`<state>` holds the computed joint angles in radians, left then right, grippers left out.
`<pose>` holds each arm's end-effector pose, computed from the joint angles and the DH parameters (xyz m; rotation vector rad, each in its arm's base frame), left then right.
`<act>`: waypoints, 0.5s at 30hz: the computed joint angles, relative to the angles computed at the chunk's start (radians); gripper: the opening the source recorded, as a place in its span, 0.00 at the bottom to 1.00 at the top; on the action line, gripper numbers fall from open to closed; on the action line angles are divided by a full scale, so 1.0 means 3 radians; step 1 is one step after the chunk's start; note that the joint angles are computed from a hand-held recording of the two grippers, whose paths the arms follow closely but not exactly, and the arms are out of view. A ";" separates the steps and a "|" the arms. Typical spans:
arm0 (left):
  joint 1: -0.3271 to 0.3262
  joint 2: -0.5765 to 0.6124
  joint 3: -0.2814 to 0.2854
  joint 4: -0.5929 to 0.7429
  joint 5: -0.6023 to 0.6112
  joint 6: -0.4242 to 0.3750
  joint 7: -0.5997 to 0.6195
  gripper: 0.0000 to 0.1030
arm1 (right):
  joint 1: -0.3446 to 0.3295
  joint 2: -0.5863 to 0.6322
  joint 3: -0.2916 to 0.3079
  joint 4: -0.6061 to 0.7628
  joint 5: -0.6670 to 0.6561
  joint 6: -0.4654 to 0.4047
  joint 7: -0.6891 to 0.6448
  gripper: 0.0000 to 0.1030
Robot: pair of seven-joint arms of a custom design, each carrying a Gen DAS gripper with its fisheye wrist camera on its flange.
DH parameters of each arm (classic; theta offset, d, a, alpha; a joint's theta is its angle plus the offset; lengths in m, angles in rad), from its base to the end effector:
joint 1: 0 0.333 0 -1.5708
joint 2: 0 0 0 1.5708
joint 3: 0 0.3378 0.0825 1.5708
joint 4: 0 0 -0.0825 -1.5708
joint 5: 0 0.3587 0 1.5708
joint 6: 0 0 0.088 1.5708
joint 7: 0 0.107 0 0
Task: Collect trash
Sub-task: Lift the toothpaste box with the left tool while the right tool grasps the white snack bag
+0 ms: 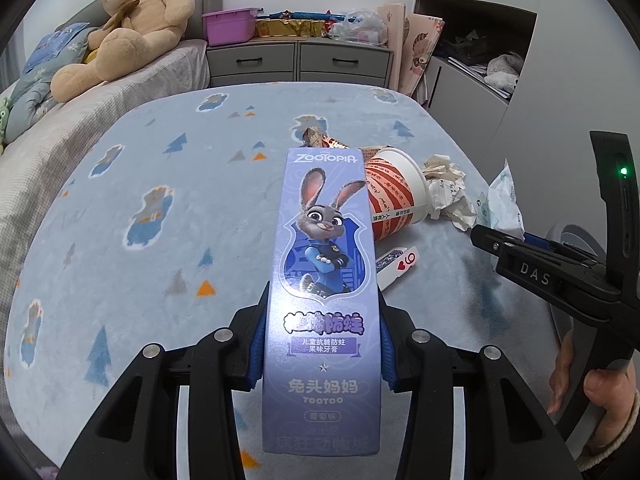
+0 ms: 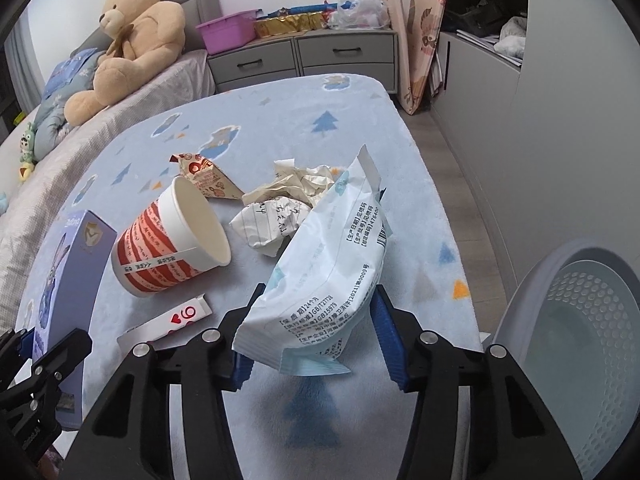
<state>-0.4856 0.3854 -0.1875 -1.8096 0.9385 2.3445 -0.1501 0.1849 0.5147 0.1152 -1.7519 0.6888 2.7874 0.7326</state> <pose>0.5226 -0.3850 0.3876 -2.1665 1.3688 -0.5349 0.6699 0.1646 0.3631 -2.1636 1.2579 -0.2600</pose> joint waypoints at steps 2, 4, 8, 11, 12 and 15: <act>-0.0004 0.0001 0.0003 0.0002 0.0010 -0.0002 -0.0005 0.42 | -0.0022 -0.0035 0.0019 -0.0051 0.0032 0.0001 -0.0043 0.49; -0.0016 -0.0007 0.0006 -0.0007 0.0035 -0.0012 -0.0024 0.42 | -0.0041 -0.0073 0.0029 -0.0104 0.0066 0.0009 -0.0088 0.49; -0.0031 -0.0019 0.0002 -0.0017 0.0076 -0.0020 -0.0054 0.42 | -0.0094 -0.0161 0.0049 -0.0193 0.0165 -0.0002 -0.0186 0.49; -0.0043 -0.0029 -0.0005 -0.0023 0.0109 -0.0013 -0.0071 0.42 | -0.0143 -0.0246 0.0071 -0.0282 0.0283 0.0009 -0.0301 0.49; -0.0048 -0.0038 -0.0008 -0.0027 0.0118 -0.0017 -0.0072 0.42 | -0.0151 -0.0272 0.0072 -0.0306 0.0316 0.0011 -0.0333 0.49; -0.0065 -0.0041 -0.0019 -0.0015 0.0146 -0.0021 -0.0062 0.42 | -0.0191 -0.0361 0.0077 -0.0397 0.0440 0.0021 -0.0459 0.49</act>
